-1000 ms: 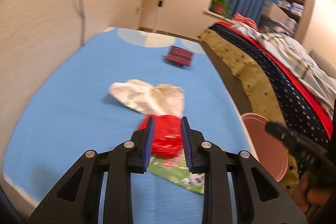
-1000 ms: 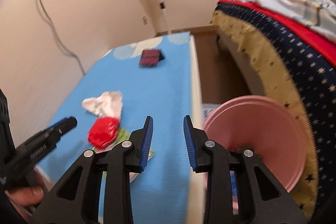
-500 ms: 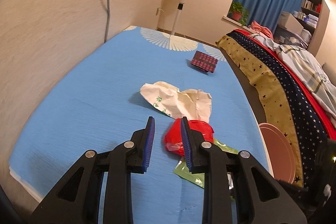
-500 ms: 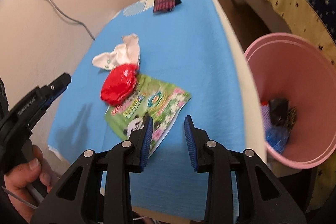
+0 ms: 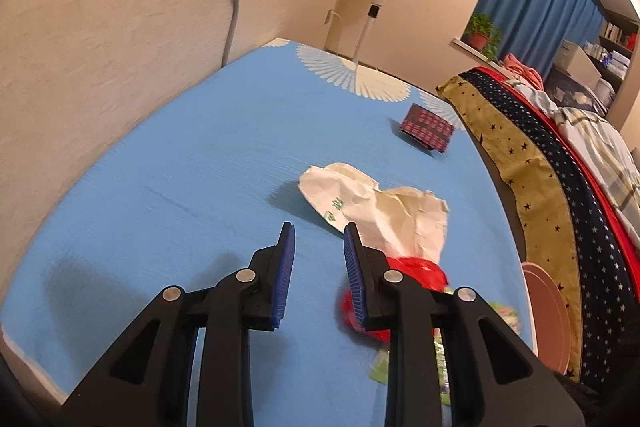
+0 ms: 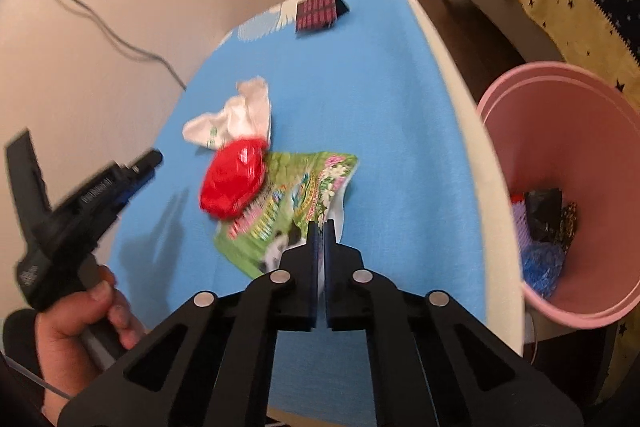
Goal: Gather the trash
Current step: 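Close the right tool on the green panda-print snack packet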
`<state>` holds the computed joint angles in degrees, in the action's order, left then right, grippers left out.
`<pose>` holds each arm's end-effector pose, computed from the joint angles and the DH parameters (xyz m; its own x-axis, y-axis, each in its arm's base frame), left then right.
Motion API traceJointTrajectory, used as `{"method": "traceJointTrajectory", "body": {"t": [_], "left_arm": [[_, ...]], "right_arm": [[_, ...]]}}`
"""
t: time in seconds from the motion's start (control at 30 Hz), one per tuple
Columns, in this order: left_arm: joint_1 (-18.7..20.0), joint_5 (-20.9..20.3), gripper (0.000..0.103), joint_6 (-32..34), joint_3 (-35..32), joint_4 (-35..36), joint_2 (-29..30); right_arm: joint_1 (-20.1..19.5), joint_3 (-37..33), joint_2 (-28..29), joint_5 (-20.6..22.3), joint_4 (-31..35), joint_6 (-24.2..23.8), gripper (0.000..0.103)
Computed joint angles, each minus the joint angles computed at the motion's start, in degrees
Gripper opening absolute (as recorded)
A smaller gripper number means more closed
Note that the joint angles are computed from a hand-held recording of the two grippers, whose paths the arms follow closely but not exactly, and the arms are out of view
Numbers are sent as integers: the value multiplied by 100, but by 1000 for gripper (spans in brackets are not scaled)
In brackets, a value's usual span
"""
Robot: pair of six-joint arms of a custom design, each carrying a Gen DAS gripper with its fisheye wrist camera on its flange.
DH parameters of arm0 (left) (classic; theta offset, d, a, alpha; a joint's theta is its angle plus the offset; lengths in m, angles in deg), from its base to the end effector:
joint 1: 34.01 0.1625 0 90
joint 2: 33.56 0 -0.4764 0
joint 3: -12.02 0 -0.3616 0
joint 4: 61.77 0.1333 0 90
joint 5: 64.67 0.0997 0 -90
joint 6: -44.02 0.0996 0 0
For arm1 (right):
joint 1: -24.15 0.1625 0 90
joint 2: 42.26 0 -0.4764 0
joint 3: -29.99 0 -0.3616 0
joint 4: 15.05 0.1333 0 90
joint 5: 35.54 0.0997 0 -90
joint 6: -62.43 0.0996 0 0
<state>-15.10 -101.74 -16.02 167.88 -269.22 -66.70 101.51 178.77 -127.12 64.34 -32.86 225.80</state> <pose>-0.2122 -0.2976 0.0498 -0.8791 0.0171 -0.4764 0.3613 0.6758 -0.6425 0.0701 -0.2185 0.1724 -0.9413 0.1165 0.3169 -0.1166 0.7687 -0.6289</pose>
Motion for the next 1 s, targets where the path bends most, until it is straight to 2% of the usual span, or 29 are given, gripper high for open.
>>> {"method": "traceJointTrajectory", "body": {"t": [0.23, 0.33, 0.47, 0.6, 0.83, 0.9, 0.97, 1.0], "left_arm": [[441, -106, 26, 592, -281, -408, 167], [602, -197, 26, 887, -429, -556, 239], [748, -185, 38, 1078, -592, -548, 280], [905, -192, 39, 1153, -700, -528, 292], [1004, -392, 38, 1558, -827, -982, 418], [978, -408, 32, 1660, -836, -1081, 436], [963, -425, 16, 1712, -835, -1128, 435], [953, -428, 12, 1731, -830, -1146, 430]], "right_arm": [[-58, -183, -564, 26, 58, 77, 1], [3, -261, -598, 165, 4, 50, 1], [73, -354, -597, 351, -104, 23, 1], [24, -396, -647, 375, -162, -30, 1], [123, -438, -699, 459, -260, -137, 1], [190, -429, -698, 520, -311, -149, 1], [207, -419, -732, 517, -337, -173, 1], [202, -409, -748, 507, -352, -187, 1]]}}
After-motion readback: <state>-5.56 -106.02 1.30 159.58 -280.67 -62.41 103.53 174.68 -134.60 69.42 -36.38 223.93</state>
